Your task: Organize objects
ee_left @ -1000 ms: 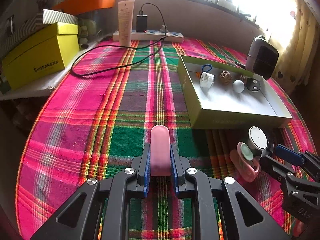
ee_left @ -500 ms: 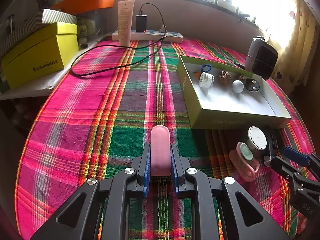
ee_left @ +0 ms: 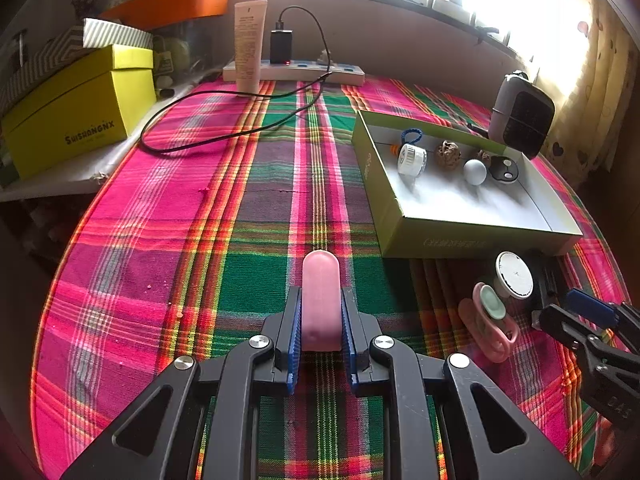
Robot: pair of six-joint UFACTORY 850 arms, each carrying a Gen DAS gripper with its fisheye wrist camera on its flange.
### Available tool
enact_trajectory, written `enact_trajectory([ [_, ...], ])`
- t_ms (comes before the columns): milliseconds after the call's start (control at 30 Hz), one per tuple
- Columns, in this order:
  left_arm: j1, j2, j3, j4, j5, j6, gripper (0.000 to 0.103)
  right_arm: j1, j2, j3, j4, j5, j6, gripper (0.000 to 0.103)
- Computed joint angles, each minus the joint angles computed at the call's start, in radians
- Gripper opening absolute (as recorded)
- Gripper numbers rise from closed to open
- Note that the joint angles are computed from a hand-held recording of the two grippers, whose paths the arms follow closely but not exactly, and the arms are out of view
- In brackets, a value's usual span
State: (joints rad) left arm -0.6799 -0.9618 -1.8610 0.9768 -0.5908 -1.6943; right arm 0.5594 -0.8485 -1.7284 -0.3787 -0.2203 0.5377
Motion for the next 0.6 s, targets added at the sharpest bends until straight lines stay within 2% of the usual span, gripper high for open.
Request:
enact_trajectory([
  [200, 0.0, 0.0, 0.0, -0.001, -0.001, 0.001, 0.016, -0.002, -0.034, -0.043, 0.02, -0.044, -0.022, 0.054],
  [267, -0.001, 0.001, 0.0, -0.002, -0.002, 0.003, 0.016, 0.0, -0.034, -0.041, -0.041, -0.052, 0.028, 0.054],
  [600, 0.002, 0.002, 0.002, -0.004, 0.013, 0.017, 0.016, -0.02, -0.01, -0.002, -0.078, -0.044, 0.061, 0.054],
])
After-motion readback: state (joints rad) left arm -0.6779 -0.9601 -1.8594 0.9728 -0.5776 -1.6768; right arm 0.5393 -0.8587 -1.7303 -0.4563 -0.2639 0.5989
